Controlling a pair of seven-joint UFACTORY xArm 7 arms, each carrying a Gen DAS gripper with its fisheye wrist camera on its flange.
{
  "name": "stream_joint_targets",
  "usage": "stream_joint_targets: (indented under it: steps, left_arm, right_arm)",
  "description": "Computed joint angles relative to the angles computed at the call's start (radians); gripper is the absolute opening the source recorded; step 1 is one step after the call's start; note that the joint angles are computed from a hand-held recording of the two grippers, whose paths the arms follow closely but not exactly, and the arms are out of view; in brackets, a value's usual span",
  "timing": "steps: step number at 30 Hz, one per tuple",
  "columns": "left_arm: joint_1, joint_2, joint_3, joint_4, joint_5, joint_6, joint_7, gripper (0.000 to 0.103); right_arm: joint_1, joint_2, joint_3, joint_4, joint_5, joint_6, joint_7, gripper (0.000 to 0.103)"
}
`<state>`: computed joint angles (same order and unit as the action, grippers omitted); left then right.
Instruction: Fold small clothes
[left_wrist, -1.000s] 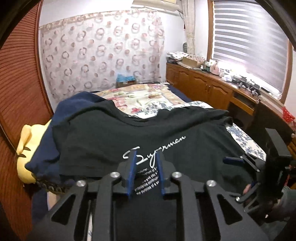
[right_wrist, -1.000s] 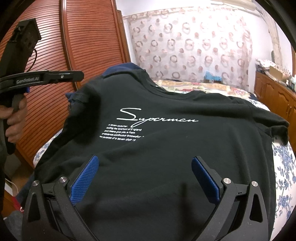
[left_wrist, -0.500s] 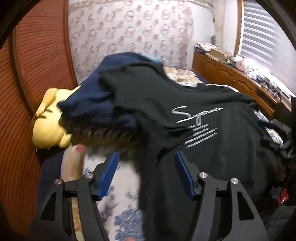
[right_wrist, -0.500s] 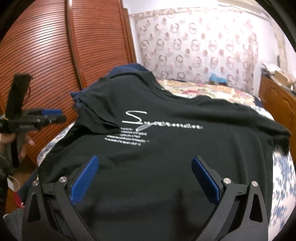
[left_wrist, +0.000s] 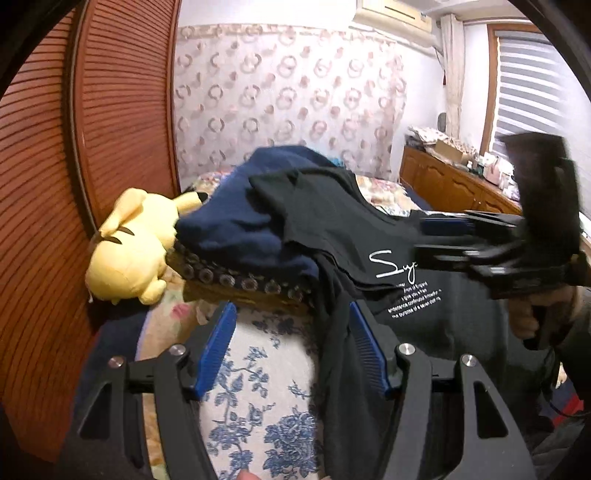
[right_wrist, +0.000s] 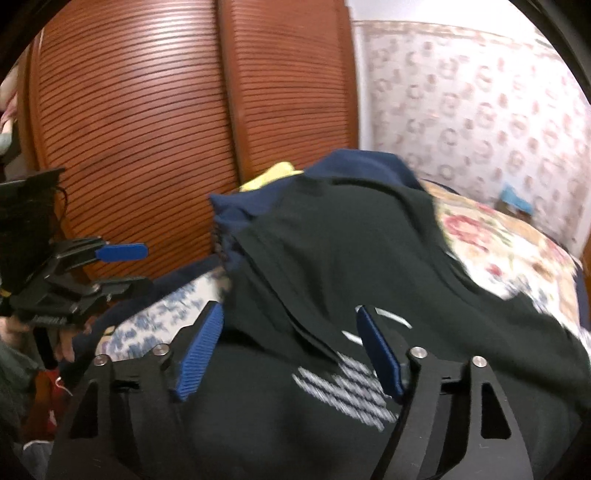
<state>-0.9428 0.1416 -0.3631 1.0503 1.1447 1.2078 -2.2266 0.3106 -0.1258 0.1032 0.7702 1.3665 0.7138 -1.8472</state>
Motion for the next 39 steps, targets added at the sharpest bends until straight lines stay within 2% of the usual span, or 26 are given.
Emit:
stream_joint_targets:
  steps: [4,8,13,14,17,20,25,28,30,33,35,36,37,39]
  left_arm:
    - [-0.014,-0.02,-0.013,-0.015,-0.017,0.058,-0.021,0.063]
    - [-0.013,-0.037,-0.023,-0.039,-0.024,0.069,-0.047,0.063]
    - [-0.003,-0.039,-0.029,-0.057,-0.021,0.052,-0.068,0.063]
    - [-0.001,-0.038,-0.028,-0.06,-0.018,0.044,-0.072,0.063]
    - [0.002,-0.026,-0.025,-0.057,-0.011,0.035,-0.079,0.063]
    - [-0.001,-0.007,-0.02,-0.044,-0.004,0.022,-0.079,0.063]
    - [-0.004,0.017,-0.004,-0.026,0.017,-0.007,-0.074,0.063]
    - [-0.007,0.029,0.004,-0.013,0.024,-0.018,-0.066,0.063]
    - [-0.009,0.035,0.009,-0.005,0.029,-0.025,-0.061,0.063]
    - [-0.012,0.046,0.016,0.011,0.036,-0.029,-0.046,0.063]
    - [-0.012,0.056,0.023,0.025,0.044,-0.036,-0.034,0.063]
    - [-0.013,0.059,0.026,0.031,0.047,-0.038,-0.031,0.064]
    - [-0.013,0.066,0.03,0.04,0.053,-0.043,-0.024,0.063]
    - [-0.011,0.078,0.04,0.057,0.066,-0.056,-0.011,0.063]
  right_arm:
    - [0.051,0.068,0.057,0.056,0.008,-0.073,0.013,0.065]
    - [0.093,0.139,0.102,0.112,-0.007,-0.161,0.048,0.057]
    - [0.122,0.21,0.135,0.169,-0.046,-0.248,0.111,0.038]
    - [0.121,0.219,0.137,0.178,-0.064,-0.251,0.128,0.036]
    - [0.107,0.229,0.14,0.193,-0.097,-0.255,0.172,0.016]
    - [0.068,0.207,0.124,0.196,-0.09,-0.156,0.181,0.009]
    - [0.01,0.2,0.083,0.236,-0.069,0.004,0.218,0.007]
    - [-0.012,0.204,0.073,0.259,-0.066,0.05,0.234,0.007]
    - [-0.017,0.189,0.073,0.249,-0.031,0.026,0.203,0.006]
    - [-0.024,0.195,0.064,0.267,-0.029,-0.016,0.223,0.006]
    - [-0.018,0.219,0.068,0.289,-0.041,-0.119,0.252,0.006]
    - [-0.014,0.24,0.071,0.304,-0.064,-0.179,0.273,0.009]
    - [-0.014,0.263,0.073,0.321,-0.093,-0.216,0.297,0.022]
    - [-0.031,0.295,0.075,0.352,-0.151,-0.229,0.351,0.041]
